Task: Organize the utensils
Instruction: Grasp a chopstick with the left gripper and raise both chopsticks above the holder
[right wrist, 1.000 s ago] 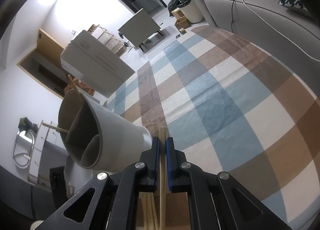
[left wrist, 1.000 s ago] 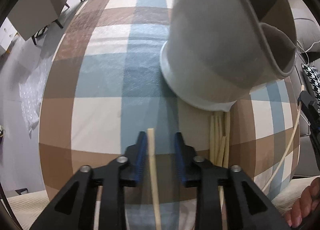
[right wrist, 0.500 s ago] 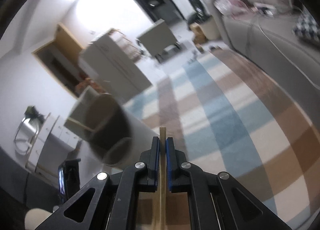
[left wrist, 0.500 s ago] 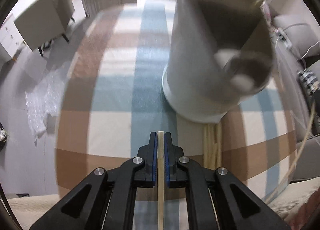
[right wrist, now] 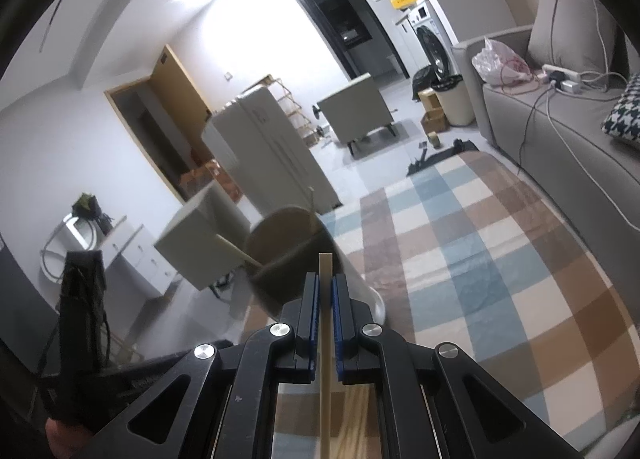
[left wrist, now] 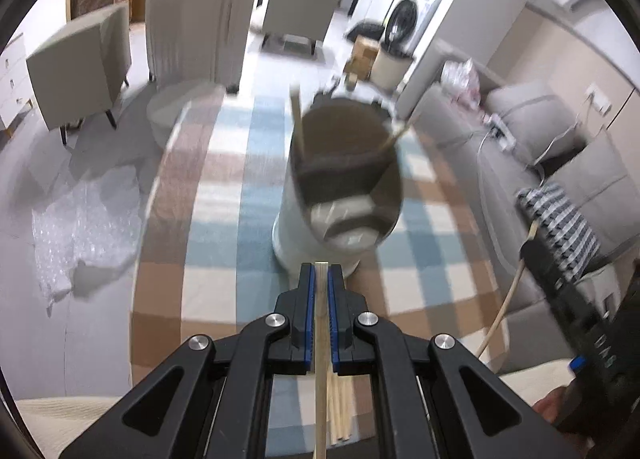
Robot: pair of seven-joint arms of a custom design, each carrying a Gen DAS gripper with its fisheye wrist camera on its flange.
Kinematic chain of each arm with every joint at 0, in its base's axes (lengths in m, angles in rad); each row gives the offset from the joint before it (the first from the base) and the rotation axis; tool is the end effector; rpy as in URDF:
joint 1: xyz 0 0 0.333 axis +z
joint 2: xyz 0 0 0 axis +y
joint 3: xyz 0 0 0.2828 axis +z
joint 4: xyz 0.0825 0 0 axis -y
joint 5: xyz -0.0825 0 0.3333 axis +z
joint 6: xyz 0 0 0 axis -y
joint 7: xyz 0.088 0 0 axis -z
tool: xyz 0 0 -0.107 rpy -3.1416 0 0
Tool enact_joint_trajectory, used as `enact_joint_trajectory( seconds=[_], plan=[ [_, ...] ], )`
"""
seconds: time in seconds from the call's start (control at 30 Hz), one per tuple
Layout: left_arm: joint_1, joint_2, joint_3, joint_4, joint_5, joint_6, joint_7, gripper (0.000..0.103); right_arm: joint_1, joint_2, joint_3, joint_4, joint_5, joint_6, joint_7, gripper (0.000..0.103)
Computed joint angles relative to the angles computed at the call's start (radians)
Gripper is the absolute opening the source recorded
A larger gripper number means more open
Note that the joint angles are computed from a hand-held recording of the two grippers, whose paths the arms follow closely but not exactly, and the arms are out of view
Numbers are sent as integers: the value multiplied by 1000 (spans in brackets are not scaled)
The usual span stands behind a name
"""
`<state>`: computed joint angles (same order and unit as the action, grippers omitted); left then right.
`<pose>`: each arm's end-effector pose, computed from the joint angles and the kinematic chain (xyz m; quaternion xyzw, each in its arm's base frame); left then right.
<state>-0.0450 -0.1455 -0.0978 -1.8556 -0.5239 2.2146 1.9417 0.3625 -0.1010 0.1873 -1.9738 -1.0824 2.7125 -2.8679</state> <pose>0.5037 -0.0925 0.6128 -0.5569 0.7599 -0.3324 0.0445 0.4330 0.3069 0.5768 -0.4476 0.7248 -0.2228 0.4741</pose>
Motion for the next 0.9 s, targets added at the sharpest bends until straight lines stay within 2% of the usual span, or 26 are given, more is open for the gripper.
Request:
enact_joint_trajectory(
  seconds=[0.2,0.43,0.63,0.67,0.8,0.9],
  plan=[
    [2,21,20,75,-147,125,46,2,3,27,1,98,-60,-13,-40,6],
    [-4,140,-7,230,-250,317,67,2,23,143,-46,305,-79,-4,-175,6],
    [-10,301,-59,371,-201,493,16,2,62,341,-128,593,-54,16,-315,6],
    [-17,340,-66,403,-176,530,-5,2,78,390,-160,660,-33,29,-346,6],
    [-22,445,-89,489,-99,594,-65,2,85,532,-192,846,21,7,-403,6],
    [-33,521,-91,549,-20,616,-146,2,92,602,-232,917,69,11,-396,6]
  ],
)
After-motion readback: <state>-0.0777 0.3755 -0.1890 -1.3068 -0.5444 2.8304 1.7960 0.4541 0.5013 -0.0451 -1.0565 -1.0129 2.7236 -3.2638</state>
